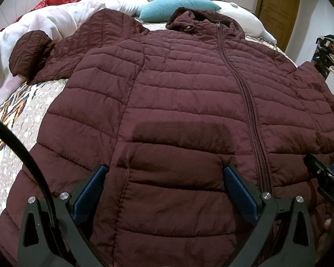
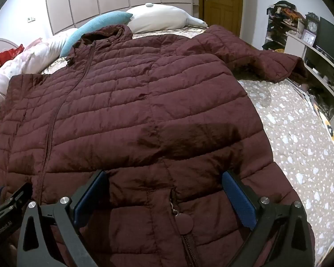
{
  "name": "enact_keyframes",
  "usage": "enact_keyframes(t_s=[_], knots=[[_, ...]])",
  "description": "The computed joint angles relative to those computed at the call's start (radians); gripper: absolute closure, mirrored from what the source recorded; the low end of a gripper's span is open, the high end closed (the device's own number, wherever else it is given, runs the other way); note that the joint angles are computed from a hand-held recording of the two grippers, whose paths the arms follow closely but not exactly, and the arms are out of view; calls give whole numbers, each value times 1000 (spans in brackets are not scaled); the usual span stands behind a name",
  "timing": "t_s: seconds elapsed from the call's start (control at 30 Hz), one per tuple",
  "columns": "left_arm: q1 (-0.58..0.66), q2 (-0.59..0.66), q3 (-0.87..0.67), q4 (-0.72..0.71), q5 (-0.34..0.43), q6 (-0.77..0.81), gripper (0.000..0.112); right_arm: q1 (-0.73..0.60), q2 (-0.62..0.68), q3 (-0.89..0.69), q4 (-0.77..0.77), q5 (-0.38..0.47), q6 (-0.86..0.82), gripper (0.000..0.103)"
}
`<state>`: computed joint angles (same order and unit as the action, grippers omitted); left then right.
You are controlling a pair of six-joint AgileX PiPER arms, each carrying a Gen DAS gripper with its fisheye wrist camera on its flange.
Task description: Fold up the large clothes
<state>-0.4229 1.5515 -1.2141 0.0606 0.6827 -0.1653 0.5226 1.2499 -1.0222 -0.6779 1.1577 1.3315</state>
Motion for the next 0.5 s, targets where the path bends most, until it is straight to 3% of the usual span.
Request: enact_keyframes(t_s=[0.5], knots=[[1,0,-1,-1,2,2,9,1,3,0,-1,2,0,0]])
